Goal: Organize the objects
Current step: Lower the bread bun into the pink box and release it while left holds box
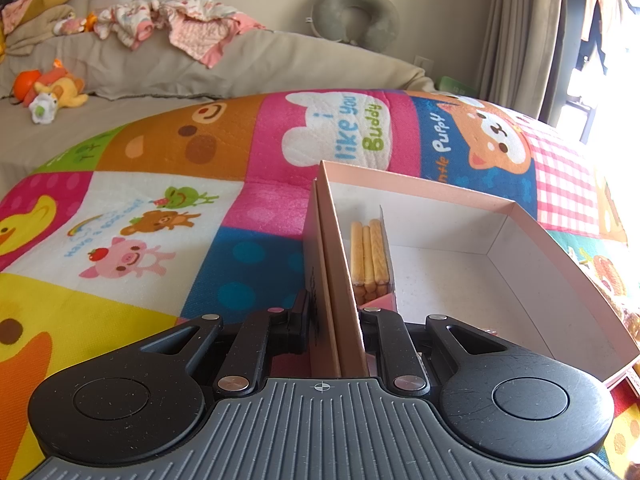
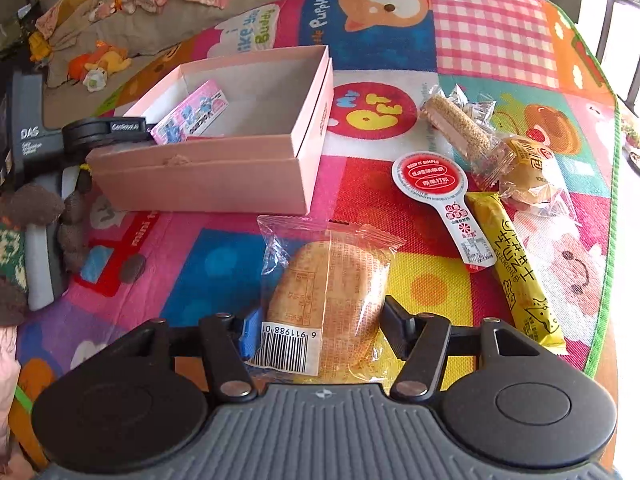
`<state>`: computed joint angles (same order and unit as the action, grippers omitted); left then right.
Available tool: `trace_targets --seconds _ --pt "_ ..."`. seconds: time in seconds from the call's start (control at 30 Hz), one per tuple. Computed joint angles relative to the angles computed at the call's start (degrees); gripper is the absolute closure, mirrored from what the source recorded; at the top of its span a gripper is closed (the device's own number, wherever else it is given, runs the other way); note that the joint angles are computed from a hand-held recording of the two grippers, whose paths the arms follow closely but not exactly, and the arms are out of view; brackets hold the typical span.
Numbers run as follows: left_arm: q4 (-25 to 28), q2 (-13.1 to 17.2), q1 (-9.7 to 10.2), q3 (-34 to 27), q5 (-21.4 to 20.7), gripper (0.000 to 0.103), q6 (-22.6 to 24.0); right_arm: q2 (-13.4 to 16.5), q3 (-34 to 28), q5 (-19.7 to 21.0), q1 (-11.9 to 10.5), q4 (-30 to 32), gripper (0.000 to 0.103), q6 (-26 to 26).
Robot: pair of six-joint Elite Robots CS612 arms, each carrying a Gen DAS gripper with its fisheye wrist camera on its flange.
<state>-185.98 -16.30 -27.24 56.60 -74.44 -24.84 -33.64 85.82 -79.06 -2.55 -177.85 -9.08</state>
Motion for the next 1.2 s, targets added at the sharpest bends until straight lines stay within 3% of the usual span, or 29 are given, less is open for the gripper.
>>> trace_targets --seconds 0.1,0.2,0.3,0.37,0.5,0.57,0.83,0.93,1.03,1.2 --pt "-0.01 0.0 0.0 0.0 -0.02 0.086 -0.02 -2.82 2.63 2.64 -0.24 2.81 0.045 -1.57" --pt "-0.02 0.01 0.0 -0.01 -0.05 0.086 -0.05 -4.8 3.72 8.43 -0.54 2.84 0.045 -1.15" --pt "0.01 0.01 -0.01 -0.01 -0.05 0.086 -0.05 -5.29 2.2 13.21 -0.12 2.86 0.045 -1.62" --pt "-0.03 0.02 -0.02 -0.01 0.06 0.086 0.03 -4.72 -0.2 14.15 0.61 3.28 0.045 -1.66" --pt "-0.05 -0.02 0.0 0.05 -0.11 0.086 -0.13 -1.75 -7.23 12.54 2.5 3.26 0.045 -1.63" --pt "-0.03 -0.05 0.0 0.07 -0.16 0.086 -0.16 1.01 -12.81 8.65 3.85 3.9 0.045 -1.76" --pt "0.01 -0.03 0.05 0.08 -0.41 0.086 -0.29 13.27 -36.25 -1.48 6.59 19.99 0.045 6.59" --pt "0.03 -0.02 0.09 0.08 -0.54 0.086 -0.34 16.25 -41.7 0.57 6.45 25.79 0.039 8.16" --pt "0.01 0.01 0.09 0.07 -0.53 0.086 -0.3 16.08 -41.06 2.35 6.07 24.67 0.03 9.46" --pt "-0.03 0.03 0.08 0.05 -0.52 0.086 -0.29 10.8 -30.77 1.17 5.11 11.81 0.023 4.44"
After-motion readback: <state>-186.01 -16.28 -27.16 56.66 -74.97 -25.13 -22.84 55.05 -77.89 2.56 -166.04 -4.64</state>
